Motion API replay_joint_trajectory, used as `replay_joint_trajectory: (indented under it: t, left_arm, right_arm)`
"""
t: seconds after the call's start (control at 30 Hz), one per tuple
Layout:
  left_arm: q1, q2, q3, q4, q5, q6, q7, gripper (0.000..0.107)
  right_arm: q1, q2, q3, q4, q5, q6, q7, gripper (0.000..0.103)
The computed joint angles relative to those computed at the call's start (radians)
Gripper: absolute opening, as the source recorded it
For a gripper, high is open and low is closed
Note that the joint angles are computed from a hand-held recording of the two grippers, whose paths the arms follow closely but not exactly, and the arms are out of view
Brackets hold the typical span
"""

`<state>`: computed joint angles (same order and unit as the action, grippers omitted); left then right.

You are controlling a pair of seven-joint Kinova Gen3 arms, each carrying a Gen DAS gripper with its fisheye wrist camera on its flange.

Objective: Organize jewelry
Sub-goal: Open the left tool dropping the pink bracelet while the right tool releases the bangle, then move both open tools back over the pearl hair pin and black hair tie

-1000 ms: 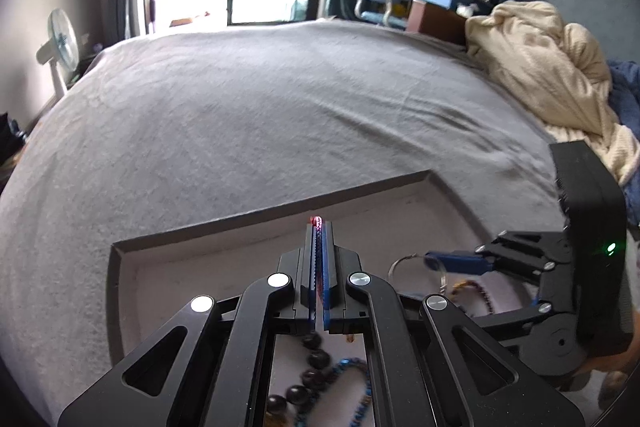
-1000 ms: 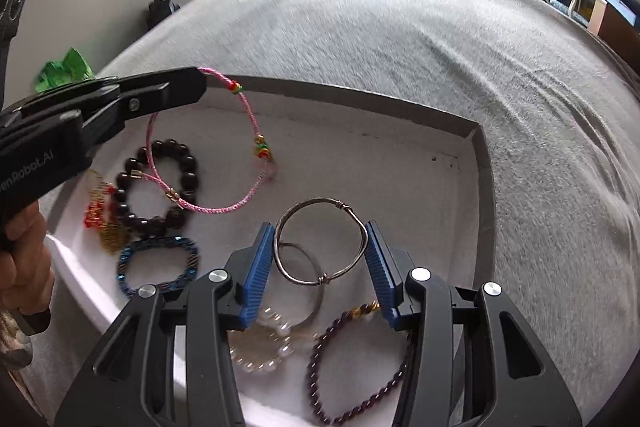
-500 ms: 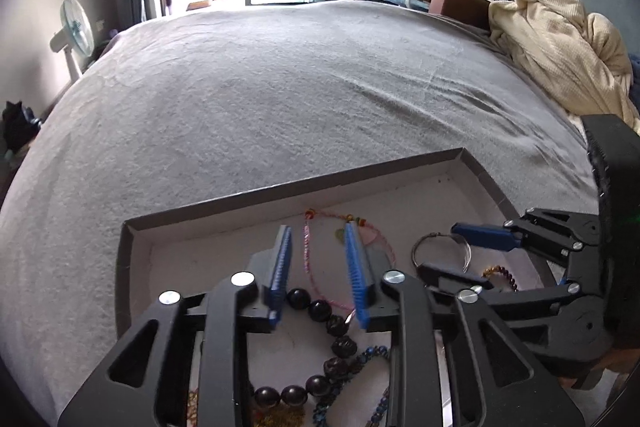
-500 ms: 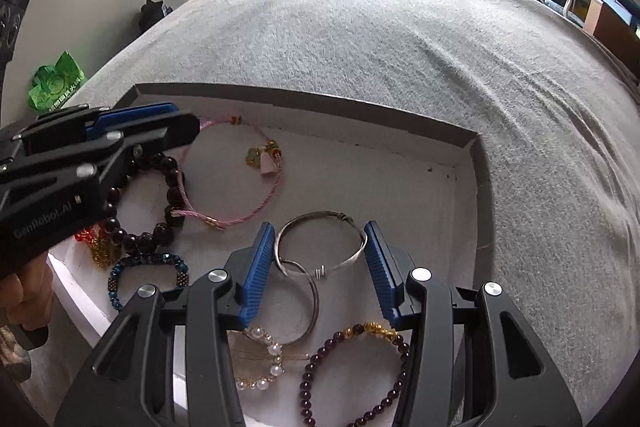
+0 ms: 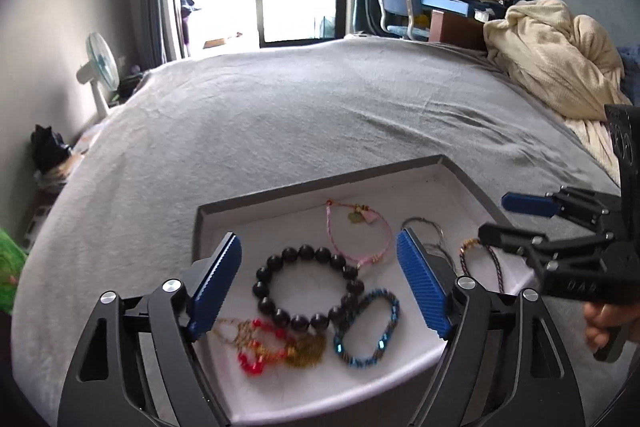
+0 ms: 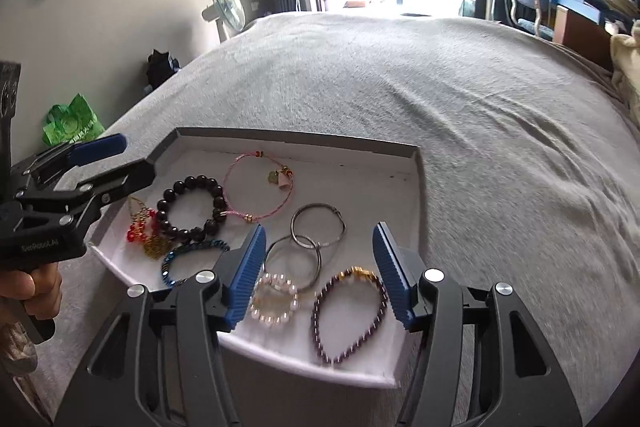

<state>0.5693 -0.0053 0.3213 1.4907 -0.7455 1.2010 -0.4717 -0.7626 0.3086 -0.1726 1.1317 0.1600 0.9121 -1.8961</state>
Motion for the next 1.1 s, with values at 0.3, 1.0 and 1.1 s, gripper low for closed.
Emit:
replay_joint_trajectory:
  t: [0.3,1.0,1.1]
  left_arm:
    - [0.03,-0.054,0.083,0.032,-0.018,0.069,0.072,0.086]
    - [0.186,-0.057,0.201,0.101,-0.075,0.208,0.317,0.092]
    - [0.214,-0.048,0.214,0.116,-0.075,0.221,0.355,0.092]
  right_arm:
    - [-0.017,-0.14,-0.02,0.182,0.091,-0.086,-0.116,0.077]
    - [0.057,-0.333,-0.154,0.524,0.181,-0.198,-0.397,0.097]
    - [0.061,-0.357,-0.183,0.571,0.242,-0.212,-0.482,0.097]
